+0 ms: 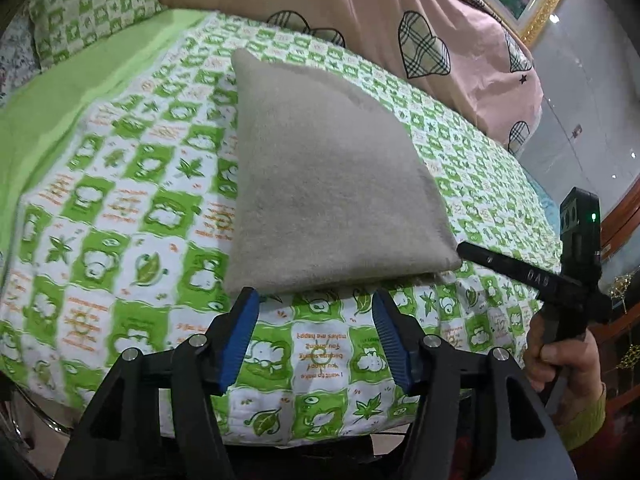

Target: Fold small clothes

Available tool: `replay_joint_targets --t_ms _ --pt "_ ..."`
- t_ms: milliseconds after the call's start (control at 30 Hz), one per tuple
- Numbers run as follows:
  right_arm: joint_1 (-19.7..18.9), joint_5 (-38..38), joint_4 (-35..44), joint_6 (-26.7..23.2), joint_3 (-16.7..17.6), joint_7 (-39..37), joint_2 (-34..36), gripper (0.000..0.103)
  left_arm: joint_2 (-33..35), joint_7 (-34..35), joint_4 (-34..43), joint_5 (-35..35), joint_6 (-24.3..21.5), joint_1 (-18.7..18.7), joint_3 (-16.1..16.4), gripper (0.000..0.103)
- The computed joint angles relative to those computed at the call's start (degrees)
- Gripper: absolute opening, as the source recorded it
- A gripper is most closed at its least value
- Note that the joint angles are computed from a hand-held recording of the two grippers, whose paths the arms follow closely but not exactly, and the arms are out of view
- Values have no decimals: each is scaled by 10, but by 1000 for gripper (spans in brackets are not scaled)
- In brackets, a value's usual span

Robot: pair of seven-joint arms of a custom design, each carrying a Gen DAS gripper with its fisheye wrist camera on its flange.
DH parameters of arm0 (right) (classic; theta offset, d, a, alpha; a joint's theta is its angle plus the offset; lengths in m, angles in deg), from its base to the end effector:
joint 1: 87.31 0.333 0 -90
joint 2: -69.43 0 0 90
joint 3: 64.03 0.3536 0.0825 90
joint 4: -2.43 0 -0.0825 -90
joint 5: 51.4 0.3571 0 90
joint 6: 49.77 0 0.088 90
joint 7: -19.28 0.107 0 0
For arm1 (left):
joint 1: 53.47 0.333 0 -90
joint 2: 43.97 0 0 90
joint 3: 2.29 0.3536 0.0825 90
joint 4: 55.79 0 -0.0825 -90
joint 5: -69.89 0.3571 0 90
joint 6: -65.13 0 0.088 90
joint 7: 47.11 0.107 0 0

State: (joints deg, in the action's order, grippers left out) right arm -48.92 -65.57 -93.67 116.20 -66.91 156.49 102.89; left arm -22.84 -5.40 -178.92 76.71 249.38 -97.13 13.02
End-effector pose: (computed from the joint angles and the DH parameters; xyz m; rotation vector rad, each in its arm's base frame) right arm 0.5771 0.4388 0.3834 -1.8056 1.7457 -0.2572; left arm 0.5289 -0.3146 0.3717 -2.1238 1.7839 -0.9923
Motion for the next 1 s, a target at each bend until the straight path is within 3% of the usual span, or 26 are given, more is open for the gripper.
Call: replay_joint_targets --t_ms 100,167,267,367,500,667,767,833,1000 --pt "-25 21 18 24 16 -13 9 26 -3 -14 -3 4 1 -42 49 67" --pt "-48 46 46 39 31 -25 28 26 -3 -19 -2 5 0 -52 61 67" --pt "-90 94 118 30 76 -62 74 26 -2 -24 2 4 -7 -46 56 69" --pt "-104 130 200 -11 95 -93 123 26 -4 -29 4 7 -11 -19 28 69" --pt "-73 129 251 -52 55 -88 143 26 -3 -51 11 31 -25 -27 46 70" --pt "-35 88 222 -51 15 -84 113 26 7 -113 41 108 -88 -113 153 78" --pt "-19 67 162 -23 2 -70 79 35 15 -163 62 172 -137 -164 213 82" --pt "-4 52 130 -20 -13 -52 60 39 16 -180 71 200 -168 -172 222 85" --pt "0 35 79 -12 -8 -34 35 41 11 -179 93 217 -241 -135 175 85"
